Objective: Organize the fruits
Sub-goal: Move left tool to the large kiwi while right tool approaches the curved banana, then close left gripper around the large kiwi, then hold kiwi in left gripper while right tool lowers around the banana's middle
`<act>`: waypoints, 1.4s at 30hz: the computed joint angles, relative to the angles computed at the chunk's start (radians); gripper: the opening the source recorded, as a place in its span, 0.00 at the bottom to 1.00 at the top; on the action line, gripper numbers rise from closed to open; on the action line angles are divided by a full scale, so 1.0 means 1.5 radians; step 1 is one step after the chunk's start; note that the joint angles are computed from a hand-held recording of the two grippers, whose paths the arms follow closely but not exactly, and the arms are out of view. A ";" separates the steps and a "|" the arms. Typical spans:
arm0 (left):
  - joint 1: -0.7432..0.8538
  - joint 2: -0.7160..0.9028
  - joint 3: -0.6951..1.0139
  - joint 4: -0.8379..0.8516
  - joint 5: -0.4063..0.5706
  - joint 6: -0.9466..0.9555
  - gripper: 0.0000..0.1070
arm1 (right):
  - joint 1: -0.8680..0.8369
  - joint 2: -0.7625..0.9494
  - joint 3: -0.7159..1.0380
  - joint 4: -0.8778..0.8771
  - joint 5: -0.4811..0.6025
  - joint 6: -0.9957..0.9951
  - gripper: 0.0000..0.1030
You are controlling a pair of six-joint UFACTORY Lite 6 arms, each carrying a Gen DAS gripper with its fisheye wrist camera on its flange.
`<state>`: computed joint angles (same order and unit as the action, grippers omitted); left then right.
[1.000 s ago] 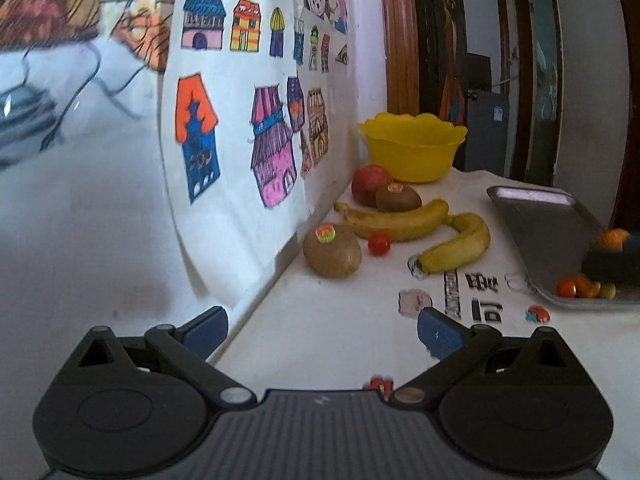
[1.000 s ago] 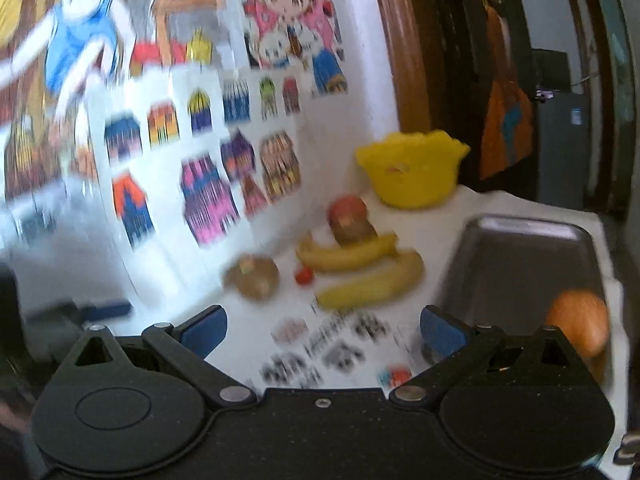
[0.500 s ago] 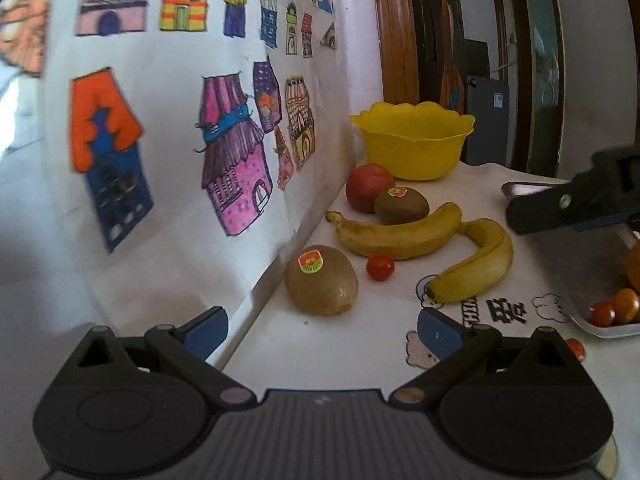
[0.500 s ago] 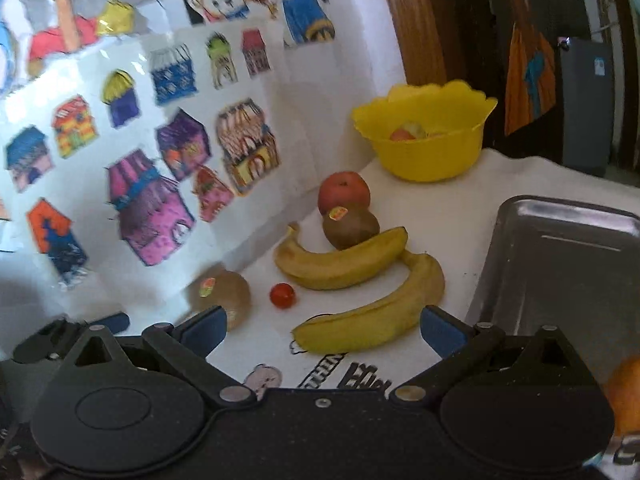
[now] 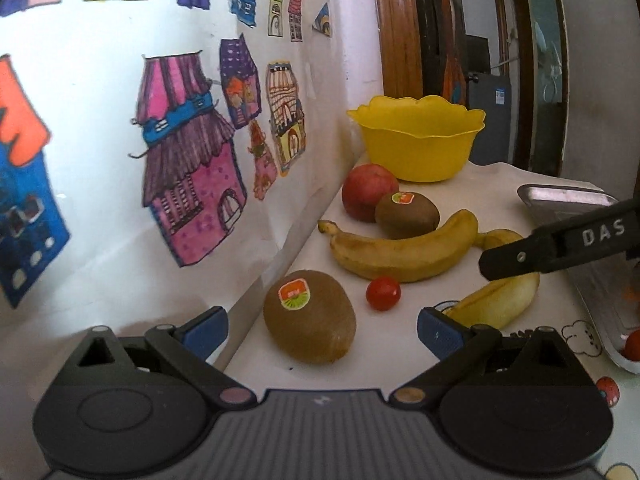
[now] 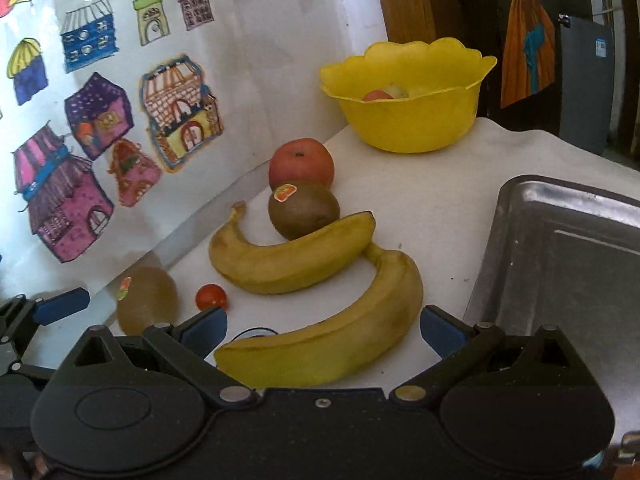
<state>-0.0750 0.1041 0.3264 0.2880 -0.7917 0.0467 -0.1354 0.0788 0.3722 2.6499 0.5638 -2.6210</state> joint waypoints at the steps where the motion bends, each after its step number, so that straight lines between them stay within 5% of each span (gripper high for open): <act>1: -0.005 0.007 0.005 -0.004 -0.001 0.003 0.96 | -0.001 0.010 0.005 -0.003 0.003 -0.001 0.99; 21: -0.068 0.111 0.125 -0.132 0.054 0.042 0.75 | 0.059 0.091 0.057 0.154 -0.011 -0.105 0.99; 26: -0.076 0.138 0.156 -0.182 0.074 0.052 0.63 | 0.069 0.099 0.057 0.190 0.001 -0.132 0.99; 42: -0.043 0.076 0.113 -0.067 0.123 -0.045 0.58 | 0.052 0.060 0.027 0.138 -0.010 -0.095 0.93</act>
